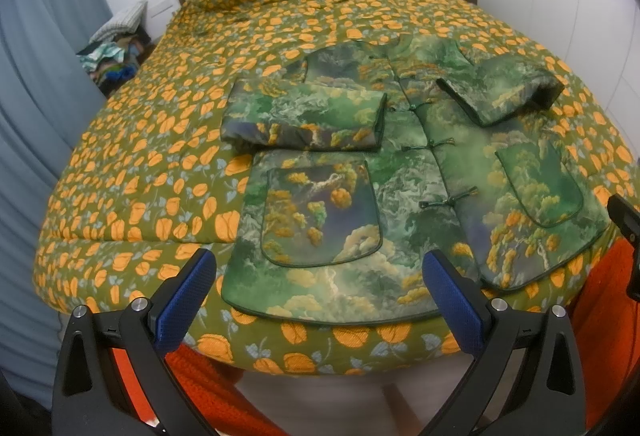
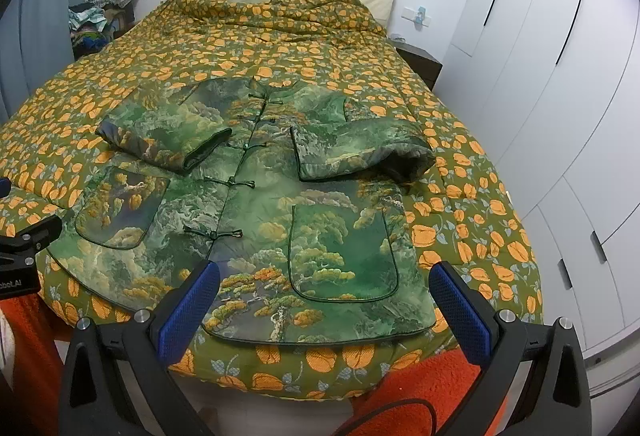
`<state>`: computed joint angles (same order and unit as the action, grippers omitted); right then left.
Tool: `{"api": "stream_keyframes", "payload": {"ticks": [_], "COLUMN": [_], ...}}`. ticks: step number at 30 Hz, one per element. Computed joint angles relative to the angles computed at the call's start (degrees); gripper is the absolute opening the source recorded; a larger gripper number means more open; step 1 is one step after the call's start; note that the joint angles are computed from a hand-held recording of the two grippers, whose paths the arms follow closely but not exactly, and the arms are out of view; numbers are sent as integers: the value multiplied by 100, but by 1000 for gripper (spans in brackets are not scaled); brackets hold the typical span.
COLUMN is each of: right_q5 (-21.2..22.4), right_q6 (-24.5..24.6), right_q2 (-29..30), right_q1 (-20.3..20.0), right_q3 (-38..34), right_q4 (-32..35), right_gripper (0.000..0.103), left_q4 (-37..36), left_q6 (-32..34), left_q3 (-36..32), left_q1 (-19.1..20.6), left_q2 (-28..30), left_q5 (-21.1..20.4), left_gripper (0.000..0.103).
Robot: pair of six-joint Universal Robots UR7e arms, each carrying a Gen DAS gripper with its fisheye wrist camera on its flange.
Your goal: Fold large clothes
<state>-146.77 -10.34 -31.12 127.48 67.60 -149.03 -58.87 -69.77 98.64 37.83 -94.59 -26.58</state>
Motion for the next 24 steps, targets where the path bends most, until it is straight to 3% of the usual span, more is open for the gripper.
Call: {"api": "stream_keyframes", "payload": {"ticks": [24], "right_q5": [-206], "right_q6": [27], "right_q2": [83], "right_q1": [-22], "right_q3": [-113], "right_q4": [227], "right_gripper": [102], "left_q4": [153], "left_q6": [84], "left_q3": [-77], "left_q1": [63], "left_q2": [40], "left_q5": [-84], "left_gripper": [103]}}
